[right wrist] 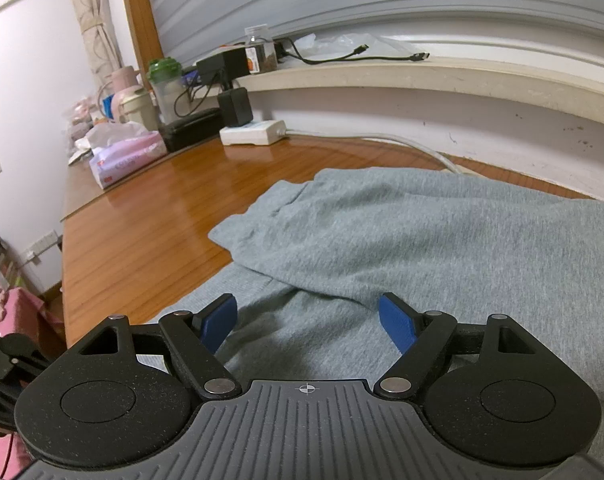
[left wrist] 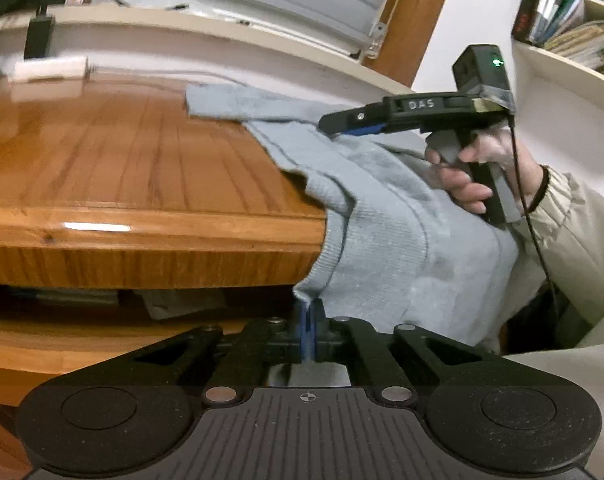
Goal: Fold clothes
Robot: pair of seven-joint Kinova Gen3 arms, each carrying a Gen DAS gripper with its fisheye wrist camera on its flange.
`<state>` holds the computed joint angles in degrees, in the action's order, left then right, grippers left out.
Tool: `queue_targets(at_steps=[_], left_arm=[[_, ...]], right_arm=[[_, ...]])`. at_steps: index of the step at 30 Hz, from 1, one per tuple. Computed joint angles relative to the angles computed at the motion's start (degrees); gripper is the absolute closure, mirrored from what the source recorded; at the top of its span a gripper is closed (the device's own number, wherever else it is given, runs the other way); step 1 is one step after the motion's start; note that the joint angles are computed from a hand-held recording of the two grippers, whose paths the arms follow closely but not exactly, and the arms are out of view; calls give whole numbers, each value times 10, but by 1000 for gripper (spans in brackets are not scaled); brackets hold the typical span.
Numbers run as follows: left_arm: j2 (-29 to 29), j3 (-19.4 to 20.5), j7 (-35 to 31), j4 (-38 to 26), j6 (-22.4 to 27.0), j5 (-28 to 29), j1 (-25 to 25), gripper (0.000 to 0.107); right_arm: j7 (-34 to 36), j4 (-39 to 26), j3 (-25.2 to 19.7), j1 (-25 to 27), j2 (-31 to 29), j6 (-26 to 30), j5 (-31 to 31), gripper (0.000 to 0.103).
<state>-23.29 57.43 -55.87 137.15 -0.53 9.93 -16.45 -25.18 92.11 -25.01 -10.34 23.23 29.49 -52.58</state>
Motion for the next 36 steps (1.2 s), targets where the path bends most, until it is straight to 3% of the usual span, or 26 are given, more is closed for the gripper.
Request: queue_targets(at_steps=[4, 8, 10, 13, 16, 18, 21, 27, 28, 29, 30, 34, 36], left_arm=[[-43, -67, 0, -23, 81, -8, 63, 106], [-122, -144, 72, -57, 174, -77, 146, 106], [-110, -139, 79, -67, 221, -77, 152, 107], [-34, -85, 39, -86, 291, -37, 114, 107], [14, -110, 28, -128, 334, -21, 143, 106], [29, -112, 21, -139, 350, -41, 149, 106], [34, -73, 65, -163, 404, -100, 109, 103], [17, -98, 148, -174, 382, -200, 122, 102], [21, -94, 157, -178, 373, -215, 117, 96], [25, -90, 166, -182, 365, -230, 112, 86], [30, -86, 176, -186, 356, -246, 107, 83], [71, -81, 228, -191, 310, -308, 113, 84], [87, -61, 269, -192, 295, -350, 103, 84]], right_arm=[[0, -1, 1, 0, 1, 3, -1, 26], [1, -2, 1, 1, 2, 3, -3, 26], [0, -2, 2, -1, 2, 3, -1, 26], [-2, -1, 3, -3, 1, 2, 1, 26], [-4, -2, 4, -4, 1, 2, 4, 26], [-3, -3, 3, -3, 2, 4, 5, 25], [7, 1, -3, 4, 1, 0, -5, 25], [87, 26, -34, 40, -6, -13, -70, 25], [106, 32, -36, 45, -10, -16, -84, 25], [121, 38, -34, 46, -15, -18, -92, 25], [131, 43, -27, 43, -21, -20, -94, 25], [150, 59, 1, 35, -41, -22, -95, 25], [161, 66, 9, 35, -46, -22, -102, 25]])
